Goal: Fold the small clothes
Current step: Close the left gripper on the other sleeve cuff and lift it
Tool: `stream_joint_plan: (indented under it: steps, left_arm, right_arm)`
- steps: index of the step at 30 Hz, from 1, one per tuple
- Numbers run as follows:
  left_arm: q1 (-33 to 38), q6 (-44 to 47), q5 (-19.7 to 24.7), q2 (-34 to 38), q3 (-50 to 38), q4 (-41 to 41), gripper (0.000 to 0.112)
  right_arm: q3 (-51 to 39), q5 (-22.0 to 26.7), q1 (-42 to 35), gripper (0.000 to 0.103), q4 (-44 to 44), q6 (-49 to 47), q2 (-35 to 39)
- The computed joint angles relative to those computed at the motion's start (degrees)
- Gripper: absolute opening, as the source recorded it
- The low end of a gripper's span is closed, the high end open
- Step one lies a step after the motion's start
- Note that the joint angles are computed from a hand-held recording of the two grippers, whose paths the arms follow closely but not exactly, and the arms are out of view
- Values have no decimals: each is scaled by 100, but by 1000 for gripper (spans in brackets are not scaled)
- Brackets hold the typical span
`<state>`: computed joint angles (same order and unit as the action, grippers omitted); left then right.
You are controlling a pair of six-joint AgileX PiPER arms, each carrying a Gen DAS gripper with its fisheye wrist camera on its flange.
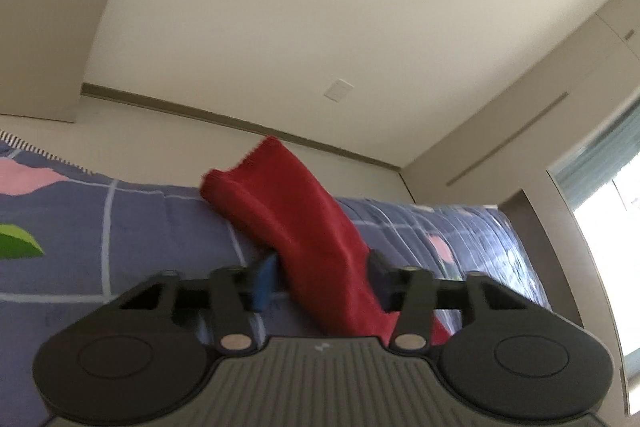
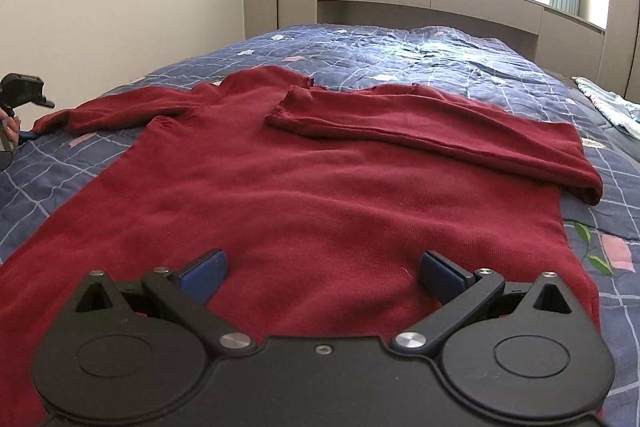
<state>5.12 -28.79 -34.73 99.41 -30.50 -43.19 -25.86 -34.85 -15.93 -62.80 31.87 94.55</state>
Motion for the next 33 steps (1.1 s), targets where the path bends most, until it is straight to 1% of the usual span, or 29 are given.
stream_joint_plan:
  steps: [2,3,4,5,8,9,11,14,16,20,22,23,27,29,30,33]
  left_arm:
    - [39,137,93,60,-92,-106,17]
    - [19,137,32,70,-86,-77,11]
    - [-51,140,-124,70,-13,-54,9]
    - [-153,324,-273,14,37,-150,8]
    - [-630,1426,-735,-125,-101,-833,8]
    - [-737,1739,-808,-223,-157,-951,8]
    - [-958,2497,-854,-387,-395,-1198,8]
    - [-1447,3945,-900,-459,-1066,-1724,8]
    - [-1865,5091,-913,-404,-1612,-2169,8]
    - [-2903,7363,-1324,169,-2964,-3239,8]
    - [-3314,7949,-1405,492,-3566,-3570,8]
    - [-3497,8206,-1372,584,-3781,-3720,8]
    - [-3918,9035,-837,1393,-4821,-4024,8]
    - [-4120,9557,-563,1801,-5241,-4256,8]
    - [-4359,9852,-554,2044,-5520,-4495,8]
    - [-4561,10714,-60,2576,-6025,-5081,8]
  right_arm:
    - [-12,-7,-9,103,-26,38,14]
    - [-8,-13,-9,103,-7,15,17]
    - [-7,-27,-30,103,-20,5,21]
    - [0,-42,-40,103,-3,-24,27]
    - [41,-77,-37,103,110,-134,32]
    - [54,-96,-46,103,133,-169,34]
    - [78,-125,-57,103,169,-216,30]
    - [96,-189,-101,103,148,-211,41]
    - [94,-247,-157,103,71,-147,52]
    - [71,-397,-299,103,-110,10,91]
    - [80,-515,-408,103,-167,75,104]
    - [100,-556,-442,103,-130,77,95]
    - [213,-499,-660,103,28,358,-154]
    - [217,-606,-1034,103,-302,805,-242]
    - [206,-656,-1254,103,-507,1030,-270]
    - [186,-636,-1884,103,-946,1417,-374]
